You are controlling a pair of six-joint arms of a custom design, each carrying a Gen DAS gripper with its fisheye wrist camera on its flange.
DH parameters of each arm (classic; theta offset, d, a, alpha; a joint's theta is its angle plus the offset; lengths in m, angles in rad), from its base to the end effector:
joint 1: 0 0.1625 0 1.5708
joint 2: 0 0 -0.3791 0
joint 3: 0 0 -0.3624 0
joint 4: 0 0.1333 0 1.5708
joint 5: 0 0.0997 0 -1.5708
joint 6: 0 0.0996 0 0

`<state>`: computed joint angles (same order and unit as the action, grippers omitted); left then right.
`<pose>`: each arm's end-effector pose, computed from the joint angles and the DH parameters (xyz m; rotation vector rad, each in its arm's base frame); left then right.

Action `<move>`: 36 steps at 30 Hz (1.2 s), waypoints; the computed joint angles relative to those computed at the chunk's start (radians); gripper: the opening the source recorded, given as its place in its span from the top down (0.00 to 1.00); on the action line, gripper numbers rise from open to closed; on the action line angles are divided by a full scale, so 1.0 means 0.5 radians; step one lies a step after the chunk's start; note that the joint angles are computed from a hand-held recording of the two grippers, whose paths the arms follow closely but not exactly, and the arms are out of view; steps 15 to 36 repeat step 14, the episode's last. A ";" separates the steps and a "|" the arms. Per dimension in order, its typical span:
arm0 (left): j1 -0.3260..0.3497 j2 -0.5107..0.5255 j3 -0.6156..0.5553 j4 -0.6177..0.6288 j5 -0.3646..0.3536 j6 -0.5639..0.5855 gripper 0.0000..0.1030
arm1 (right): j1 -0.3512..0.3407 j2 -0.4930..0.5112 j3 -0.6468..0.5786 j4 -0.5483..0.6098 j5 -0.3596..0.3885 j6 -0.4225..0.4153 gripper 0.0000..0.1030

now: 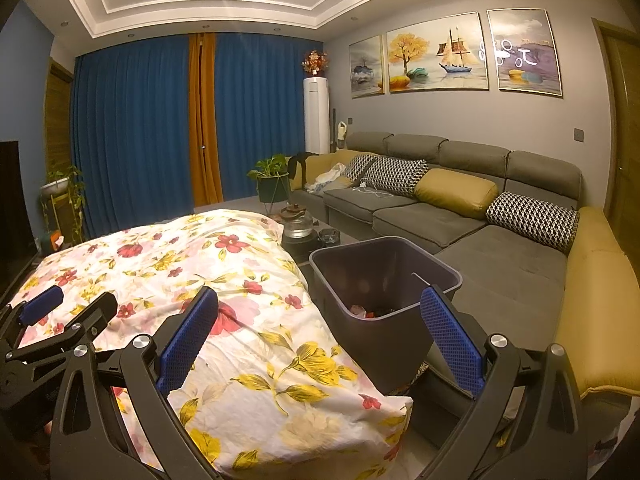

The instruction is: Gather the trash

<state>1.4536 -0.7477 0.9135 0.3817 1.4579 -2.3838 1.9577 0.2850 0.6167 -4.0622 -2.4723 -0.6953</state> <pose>0.0654 -0.6803 0.2238 0.9607 2.2363 -1.2533 0.2958 -0.5797 -0.1275 0.1472 -1.7720 1.4873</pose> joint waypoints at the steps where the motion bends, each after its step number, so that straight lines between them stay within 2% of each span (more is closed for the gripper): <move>1: 0.000 -0.004 0.007 -0.007 -0.003 0.003 0.18 | 0.000 -0.001 0.001 0.000 0.000 0.002 0.06; 4: -0.001 -0.012 0.021 -0.018 -0.013 0.003 0.18 | 0.001 0.001 -0.001 0.003 -0.002 0.013 0.06; 9: -0.018 -0.048 0.099 -0.120 -0.096 0.038 0.08 | 0.002 -0.002 0.003 -0.003 -0.006 0.018 0.06; 36: -0.014 -0.059 0.099 -0.111 -0.082 0.038 0.08 | 0.003 -0.005 0.008 -0.005 -0.009 0.033 0.06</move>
